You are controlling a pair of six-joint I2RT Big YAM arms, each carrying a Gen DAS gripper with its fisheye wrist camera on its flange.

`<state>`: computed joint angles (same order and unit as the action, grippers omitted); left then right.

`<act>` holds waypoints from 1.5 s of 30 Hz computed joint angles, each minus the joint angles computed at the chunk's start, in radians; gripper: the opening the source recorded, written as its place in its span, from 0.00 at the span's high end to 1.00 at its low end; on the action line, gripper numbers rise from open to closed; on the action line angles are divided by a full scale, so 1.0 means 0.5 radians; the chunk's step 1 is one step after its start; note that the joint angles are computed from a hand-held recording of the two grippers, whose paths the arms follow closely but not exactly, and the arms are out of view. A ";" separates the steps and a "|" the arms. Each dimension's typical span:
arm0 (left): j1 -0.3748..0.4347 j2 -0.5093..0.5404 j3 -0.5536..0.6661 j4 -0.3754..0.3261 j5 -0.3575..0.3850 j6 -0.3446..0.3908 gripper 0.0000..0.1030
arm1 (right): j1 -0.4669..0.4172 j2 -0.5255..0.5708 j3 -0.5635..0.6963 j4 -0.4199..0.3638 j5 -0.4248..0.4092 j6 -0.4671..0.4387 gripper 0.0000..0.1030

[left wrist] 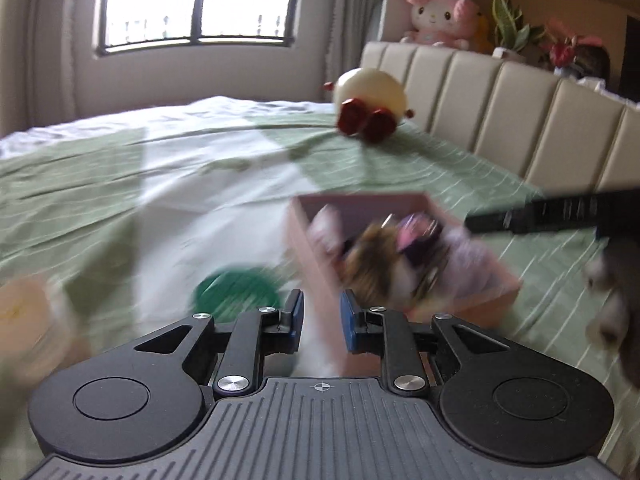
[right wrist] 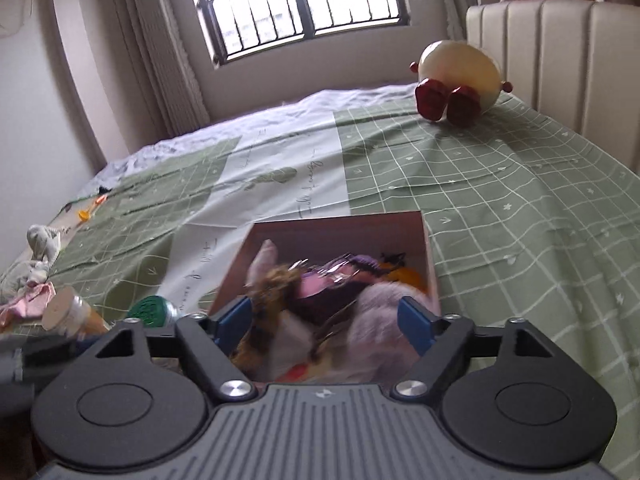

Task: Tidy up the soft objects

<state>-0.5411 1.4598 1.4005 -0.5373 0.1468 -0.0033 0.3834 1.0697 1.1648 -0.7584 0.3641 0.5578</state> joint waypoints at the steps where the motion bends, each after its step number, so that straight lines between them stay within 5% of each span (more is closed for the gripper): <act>1: 0.014 -0.065 -0.095 0.033 -0.029 0.005 0.78 | 0.073 -0.002 -0.020 0.021 0.073 0.038 0.17; 5: 0.061 -0.282 -0.455 0.228 -0.152 -0.146 0.78 | 0.349 0.051 -0.087 0.072 0.336 0.190 0.08; 9: 0.083 -0.347 -0.649 0.340 -0.183 -0.277 0.78 | 0.526 0.192 -0.132 0.025 0.419 0.305 0.06; 13: 0.058 -0.306 -0.676 0.318 -0.187 -0.250 0.78 | 0.573 0.330 -0.180 -0.069 0.365 0.395 0.04; 15: 0.034 -0.296 -0.696 0.342 -0.218 -0.195 0.78 | 0.624 0.340 -0.232 -0.001 0.498 0.318 0.00; 30: -0.049 -0.276 -0.720 0.381 -0.348 -0.196 0.78 | 0.649 0.365 -0.237 -0.009 0.606 0.403 0.00; 45: -0.031 -0.275 -0.717 0.376 -0.312 -0.213 0.78 | 0.648 0.342 -0.265 0.034 0.595 0.405 0.00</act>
<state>-0.5568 1.3223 1.0420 -0.3492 -0.0091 -0.1099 0.7073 1.2407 1.0322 -0.7411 0.6616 0.7602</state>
